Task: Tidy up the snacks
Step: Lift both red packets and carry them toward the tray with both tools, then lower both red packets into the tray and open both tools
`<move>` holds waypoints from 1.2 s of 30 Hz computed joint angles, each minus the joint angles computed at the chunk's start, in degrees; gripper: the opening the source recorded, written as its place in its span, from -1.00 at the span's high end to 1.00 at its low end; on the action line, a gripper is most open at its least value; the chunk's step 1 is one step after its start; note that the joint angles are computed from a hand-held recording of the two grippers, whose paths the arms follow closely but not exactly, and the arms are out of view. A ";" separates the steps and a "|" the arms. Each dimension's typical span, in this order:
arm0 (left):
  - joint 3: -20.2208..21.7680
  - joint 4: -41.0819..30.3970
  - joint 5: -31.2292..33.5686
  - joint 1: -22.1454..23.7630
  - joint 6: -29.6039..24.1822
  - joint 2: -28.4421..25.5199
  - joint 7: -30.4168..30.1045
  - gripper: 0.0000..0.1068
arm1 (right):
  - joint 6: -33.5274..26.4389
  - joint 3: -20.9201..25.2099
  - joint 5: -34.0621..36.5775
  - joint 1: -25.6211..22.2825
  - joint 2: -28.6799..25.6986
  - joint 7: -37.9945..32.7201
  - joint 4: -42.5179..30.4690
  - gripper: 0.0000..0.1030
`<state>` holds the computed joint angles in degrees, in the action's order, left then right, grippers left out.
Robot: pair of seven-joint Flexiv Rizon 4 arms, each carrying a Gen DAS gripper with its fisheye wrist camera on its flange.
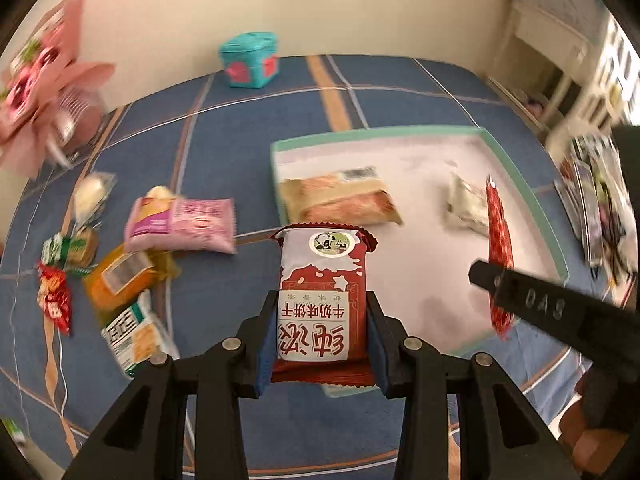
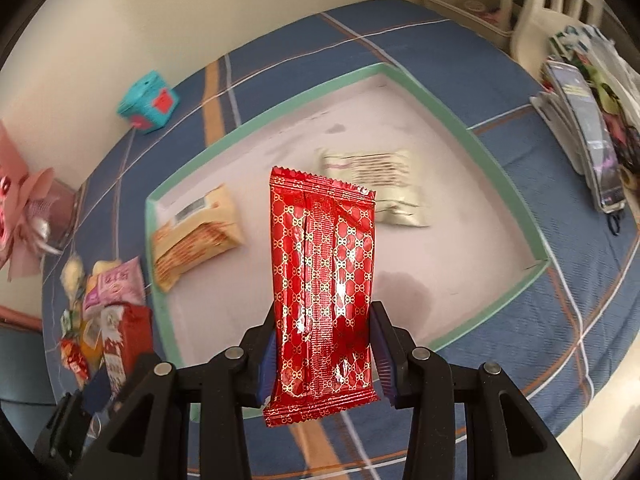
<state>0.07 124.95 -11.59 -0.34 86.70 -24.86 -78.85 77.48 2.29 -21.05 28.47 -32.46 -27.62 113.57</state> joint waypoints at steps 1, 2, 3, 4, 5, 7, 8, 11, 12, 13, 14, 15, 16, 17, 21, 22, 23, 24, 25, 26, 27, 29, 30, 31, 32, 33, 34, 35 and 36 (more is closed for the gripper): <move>0.47 -0.37 0.57 -0.69 -0.24 -0.35 0.06 0.23 | 0.01 -0.27 -0.05 0.04 0.12 0.15 0.20 0.15; 0.94 -0.72 1.12 -1.32 -0.40 -0.71 0.08 0.23 | -0.16 -0.49 -0.06 0.01 0.03 0.30 0.08 0.16; 1.57 -1.06 1.57 -2.06 -0.74 -0.83 -0.19 0.23 | -0.28 -0.69 -0.08 0.04 0.02 0.53 0.08 0.15; 2.01 -1.35 2.10 -2.58 -0.89 -1.08 -0.24 0.23 | -0.44 -0.70 0.01 -0.11 -0.03 0.65 0.07 0.15; 2.45 -1.67 2.63 -3.08 -0.92 -1.40 -0.31 0.23 | -0.63 -0.49 0.13 -0.30 -0.20 0.60 -0.08 0.15; 3.89 -2.49 3.91 -4.56 -1.11 -2.15 -0.82 0.23 | -0.74 0.23 0.57 -1.13 -0.79 -0.16 -0.63 0.16; 4.35 -2.77 4.37 -5.01 -1.21 -2.38 -1.05 0.23 | -0.73 0.06 0.47 -1.00 -0.99 -0.21 -0.78 0.16; 5.19 -3.45 5.64 -5.80 -1.38 -3.12 -1.31 0.23 | -0.44 -0.40 -0.07 -0.46 -1.54 -0.72 -1.24 0.16; 5.46 -3.73 5.95 -6.00 -1.65 -3.36 -1.42 0.23 | -0.76 -0.69 -0.47 -0.10 -1.61 -0.85 -1.42 0.16; 5.78 -3.92 6.31 -6.27 -1.85 -3.54 -1.57 0.23 | -0.80 -0.92 -0.72 0.17 -1.55 -0.81 -1.31 0.16; 6.03 -4.07 6.64 -6.46 -2.05 -3.64 -1.68 0.22 | -0.85 -0.88 -0.79 0.20 -1.59 -0.89 -1.40 0.16; 6.03 -4.18 6.90 -6.47 -2.20 -3.67 -1.64 0.22 | -0.81 -0.73 -0.77 0.12 -1.62 -1.05 -1.43 0.16; 5.96 -4.17 7.15 -6.41 -2.07 -3.62 -1.56 0.22 | -0.89 -0.58 -0.72 0.07 -1.69 -1.18 -1.57 0.15; 6.19 -4.23 7.45 -6.59 -2.03 -3.55 -1.66 0.17 | -1.11 -0.53 -0.75 0.09 -1.73 -1.29 -1.69 0.15; 6.72 -4.12 8.45 -6.98 -1.59 -3.11 -1.73 -0.02 | -1.67 -0.21 -0.71 0.07 -1.55 -1.60 -1.82 0.14; 7.18 -4.21 8.79 -7.34 -1.64 -3.07 -1.92 -0.03 | -1.88 -0.26 -0.80 0.16 -1.53 -1.63 -1.88 0.08; 7.75 -4.38 9.13 -7.78 -1.85 -3.02 -2.23 -0.06 | -2.18 -0.36 -0.95 0.30 -1.48 -1.61 -1.93 -0.06; 8.07 -4.44 9.37 -7.92 -2.02 -2.91 -2.45 -0.11 | -2.41 -0.47 -1.13 0.43 -1.45 -1.57 -1.98 -0.15; 8.45 -4.60 9.44 -8.08 -2.36 -2.80 -2.93 -0.12 | -2.28 -0.65 -1.32 0.60 -1.38 -1.41 -1.88 -0.24; 8.67 -4.78 9.41 -8.09 -2.89 -2.66 -3.42 -0.13 | -2.16 -0.64 -1.35 0.59 -1.37 -1.33 -1.86 -0.25; 9.00 -5.04 9.37 -8.14 -3.66 -2.50 -4.06 -0.14 | -2.16 -0.47 -1.27 0.47 -1.38 -1.36 -1.89 -0.25; 9.05 -5.33 9.18 -7.63 -4.66 -2.13 -5.19 -0.14 | -2.55 -0.28 -1.19 0.39 -1.42 -1.39 -2.02 -0.32; 9.03 -5.47 9.03 -7.29 -5.11 -1.90 -5.81 -0.15 | -2.89 -0.34 -1.31 0.48 -1.39 -1.36 -2.02 -0.34; 9.31 -5.72 8.93 -7.14 -5.70 -1.68 -6.74 -0.15 | -3.44 -0.34 -1.42 0.56 -1.41 -1.35 -2.12 -0.36; 9.93 -6.08 9.06 -7.32 -6.41 -1.52 -8.02 -0.20 | -3.74 -0.18 -1.40 0.46 -1.47 -1.41 -2.26 -0.39; 10.59 -6.23 9.25 -7.45 -6.93 -1.44 -9.52 -0.23 | -4.05 0.19 -1.20 0.21 -1.57 -1.61 -2.43 -0.40; 11.22 -6.37 9.39 -7.46 -7.57 -1.34 -11.13 -0.23 | -4.15 0.44 -1.04 0.03 -1.64 -1.75 -2.53 -0.41; 11.62 -6.47 9.51 -7.27 -8.27 -1.25 -12.56 -0.23 | -4.20 0.68 -0.80 -0.18 -1.70 -1.87 -2.60 -0.41; 12.43 -6.73 9.56 -7.26 -9.63 -1.19 -14.64 -0.23 | -4.19 0.82 -0.56 -0.29 -1.70 -1.81 -2.60 -0.41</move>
<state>12.50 118.23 -2.03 -7.59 77.07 -26.05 -93.49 73.29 3.10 -21.61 28.18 -34.16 -29.42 110.96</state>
